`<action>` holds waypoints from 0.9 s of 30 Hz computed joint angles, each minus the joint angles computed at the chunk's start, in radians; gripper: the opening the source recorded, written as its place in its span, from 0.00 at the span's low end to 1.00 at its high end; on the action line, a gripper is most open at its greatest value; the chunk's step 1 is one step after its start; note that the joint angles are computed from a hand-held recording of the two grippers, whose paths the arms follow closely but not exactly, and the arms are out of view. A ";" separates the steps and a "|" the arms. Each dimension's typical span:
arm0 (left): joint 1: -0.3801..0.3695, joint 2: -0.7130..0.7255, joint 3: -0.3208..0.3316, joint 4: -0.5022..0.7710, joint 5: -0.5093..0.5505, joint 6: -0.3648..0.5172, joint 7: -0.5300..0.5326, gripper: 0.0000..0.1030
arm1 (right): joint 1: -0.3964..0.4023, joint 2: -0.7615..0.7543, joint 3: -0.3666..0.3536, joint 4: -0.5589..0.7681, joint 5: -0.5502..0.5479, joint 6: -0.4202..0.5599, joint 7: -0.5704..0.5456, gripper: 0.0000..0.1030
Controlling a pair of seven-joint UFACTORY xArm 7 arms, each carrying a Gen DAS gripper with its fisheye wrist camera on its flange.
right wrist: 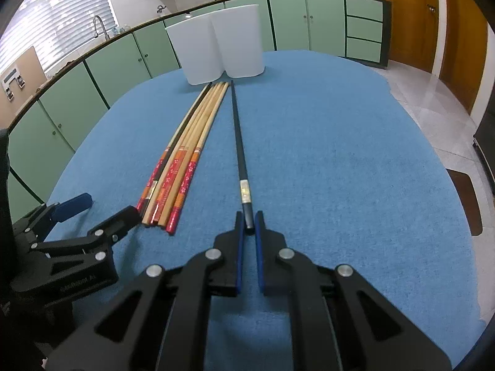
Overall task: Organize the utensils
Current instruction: 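Grasp a black chopstick with the right gripper while the left grasps a red-tipped chopstick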
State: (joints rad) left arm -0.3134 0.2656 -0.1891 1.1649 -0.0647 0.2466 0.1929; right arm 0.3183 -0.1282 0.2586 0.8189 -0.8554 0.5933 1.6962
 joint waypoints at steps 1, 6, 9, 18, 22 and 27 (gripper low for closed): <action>0.003 0.007 -0.002 0.008 -0.006 0.006 0.000 0.85 | 0.000 -0.002 0.000 -0.002 -0.001 -0.002 0.002 0.06; -0.022 0.000 0.044 0.002 0.059 -0.006 -0.066 0.85 | -0.002 -0.007 -0.001 -0.008 0.004 -0.010 -0.003 0.06; 0.001 -0.007 0.022 -0.010 0.046 -0.015 -0.043 0.83 | -0.004 -0.005 0.001 -0.004 0.007 -0.006 -0.011 0.08; 0.038 0.011 -0.042 0.012 -0.055 -0.001 0.061 0.47 | -0.012 -0.007 -0.008 -0.018 0.009 -0.042 -0.011 0.08; 0.049 0.016 -0.063 0.020 -0.116 0.003 0.113 0.12 | -0.018 -0.009 -0.005 -0.021 0.006 -0.048 -0.007 0.07; 0.064 0.010 -0.079 0.013 -0.180 -0.002 0.165 0.06 | -0.026 -0.018 -0.002 -0.030 -0.009 -0.067 0.011 0.06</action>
State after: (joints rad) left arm -0.2497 0.2753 -0.2685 1.1775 -0.2445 0.2442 0.3578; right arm 0.2924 -0.1460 0.2569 0.7886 -0.8645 0.5258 1.7069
